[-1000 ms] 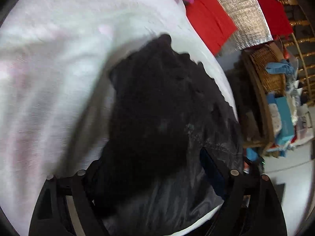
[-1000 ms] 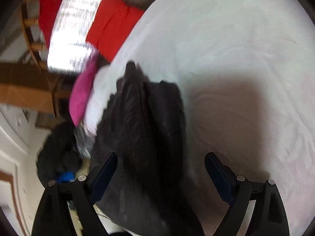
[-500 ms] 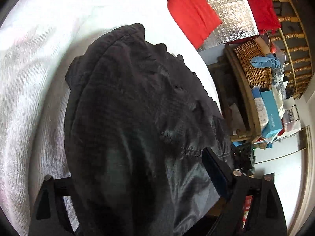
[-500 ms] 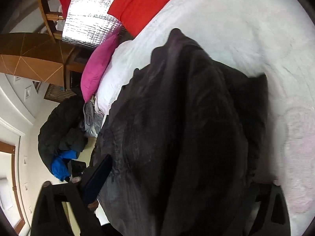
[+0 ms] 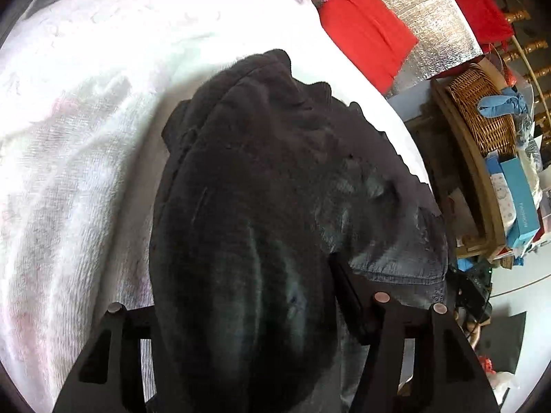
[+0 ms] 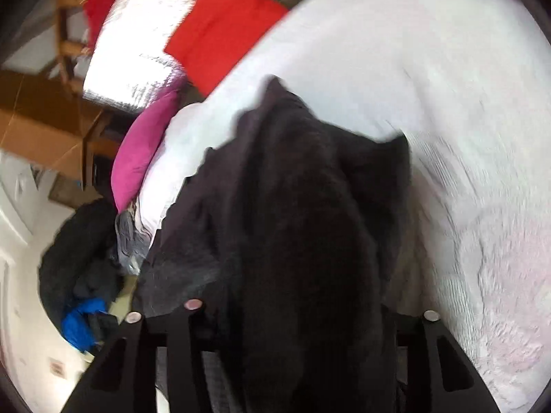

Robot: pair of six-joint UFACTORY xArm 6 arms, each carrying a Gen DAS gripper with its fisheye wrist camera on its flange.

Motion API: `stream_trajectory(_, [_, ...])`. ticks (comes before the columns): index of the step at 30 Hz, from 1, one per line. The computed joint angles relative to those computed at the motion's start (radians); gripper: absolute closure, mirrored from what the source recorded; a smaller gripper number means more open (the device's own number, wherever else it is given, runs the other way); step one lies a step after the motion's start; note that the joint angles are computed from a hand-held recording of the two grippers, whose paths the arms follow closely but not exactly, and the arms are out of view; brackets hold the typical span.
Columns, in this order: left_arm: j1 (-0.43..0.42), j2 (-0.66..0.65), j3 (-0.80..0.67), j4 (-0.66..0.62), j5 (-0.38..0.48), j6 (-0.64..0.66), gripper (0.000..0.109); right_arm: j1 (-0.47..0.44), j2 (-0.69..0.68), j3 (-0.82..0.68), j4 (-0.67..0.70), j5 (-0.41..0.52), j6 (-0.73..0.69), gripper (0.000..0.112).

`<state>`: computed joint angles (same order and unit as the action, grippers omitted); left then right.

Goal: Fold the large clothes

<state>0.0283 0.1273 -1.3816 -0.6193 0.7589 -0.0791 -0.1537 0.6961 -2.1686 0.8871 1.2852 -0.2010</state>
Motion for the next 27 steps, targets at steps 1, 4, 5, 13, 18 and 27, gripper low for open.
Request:
stream_trajectory(1, [-0.011,-0.022,0.013,0.080,-0.013,-0.056,0.039,-0.002,-0.017,0.020,-0.014,-0.010,0.018,0.048])
stream_trajectory(4, [-0.057,-0.108,0.070,0.394,-0.053,-0.273,0.034,0.004,-0.143,0.158,-0.098,-0.097,0.000,0.043])
stream_trajectory(5, [-0.072,-0.149,0.093,0.499,-0.047,-0.342,0.034,0.007,-0.204,0.228,-0.128,-0.145,-0.009,0.038])
stream_trajectory(13, [-0.267,-0.406,0.205,1.124,0.114,-0.784,0.014,0.023,-0.713,0.780,-0.313,-0.528,-0.106,0.033])
stream_trajectory(18, [-0.403,-0.499,0.169,1.320,0.261,-0.911,0.014,0.016,-0.939,0.953,-0.208,-0.485,-0.234,0.033])
stream_trajectory(27, [-0.736,-0.621,0.060,1.634,0.591,-1.006,0.011,0.071,-1.230,1.060,-0.158,-0.394,-0.271,0.033])
